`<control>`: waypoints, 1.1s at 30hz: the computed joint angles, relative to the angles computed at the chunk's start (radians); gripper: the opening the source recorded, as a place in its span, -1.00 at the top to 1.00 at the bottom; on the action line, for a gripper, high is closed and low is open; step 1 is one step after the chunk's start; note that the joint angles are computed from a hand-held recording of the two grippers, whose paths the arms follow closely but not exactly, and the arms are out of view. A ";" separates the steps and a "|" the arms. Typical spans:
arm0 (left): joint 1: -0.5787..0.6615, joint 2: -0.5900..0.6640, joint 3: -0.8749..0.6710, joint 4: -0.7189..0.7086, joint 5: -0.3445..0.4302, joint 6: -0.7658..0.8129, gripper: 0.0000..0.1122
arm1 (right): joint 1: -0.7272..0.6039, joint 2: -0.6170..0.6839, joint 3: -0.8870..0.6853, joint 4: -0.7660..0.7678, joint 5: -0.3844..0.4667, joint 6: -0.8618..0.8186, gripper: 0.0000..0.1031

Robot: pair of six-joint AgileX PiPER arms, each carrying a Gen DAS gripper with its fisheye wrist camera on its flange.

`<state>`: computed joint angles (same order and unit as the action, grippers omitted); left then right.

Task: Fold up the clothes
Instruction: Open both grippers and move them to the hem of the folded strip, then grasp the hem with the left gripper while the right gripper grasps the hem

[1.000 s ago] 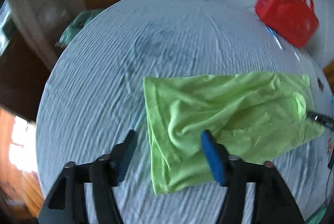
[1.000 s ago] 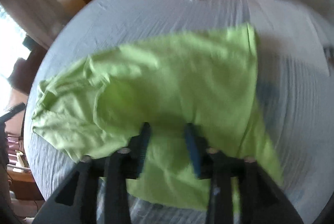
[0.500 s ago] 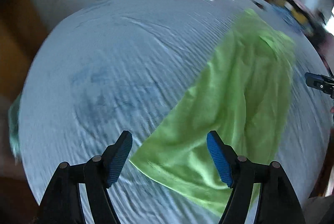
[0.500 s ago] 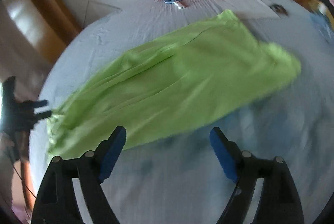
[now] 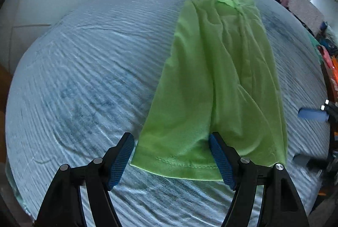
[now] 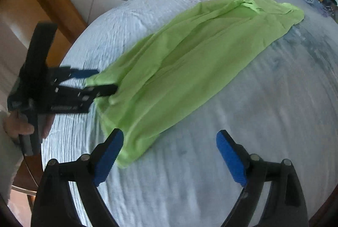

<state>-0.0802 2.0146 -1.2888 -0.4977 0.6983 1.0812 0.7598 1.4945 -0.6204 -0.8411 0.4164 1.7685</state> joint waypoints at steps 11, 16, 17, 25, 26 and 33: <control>0.065 -0.016 0.057 -0.142 0.034 0.293 -0.31 | 0.205 0.226 -0.209 -0.011 0.314 0.117 -0.28; 0.080 -0.013 0.025 -0.134 0.142 0.321 0.37 | 0.145 0.177 -0.183 0.020 0.246 0.063 0.68; 0.068 -0.012 0.019 -0.126 0.156 0.307 0.64 | 0.131 0.161 -0.170 0.029 0.218 0.053 0.72; -0.011 -0.051 -0.068 -0.098 0.177 0.155 0.76 | 0.015 -0.045 -0.071 -0.004 0.138 0.032 0.79; -0.020 -0.052 -0.097 -0.103 0.194 0.129 0.76 | -0.006 -0.074 -0.062 0.000 0.136 0.016 0.79; -0.209 0.047 -0.414 -0.027 0.250 -0.161 0.76 | -0.417 -0.277 0.014 0.253 -0.026 -0.468 0.79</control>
<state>-0.2897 2.0612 -1.7031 -0.5243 0.9481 0.9197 0.3424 1.2177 -0.6062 -0.5879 0.3908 1.3007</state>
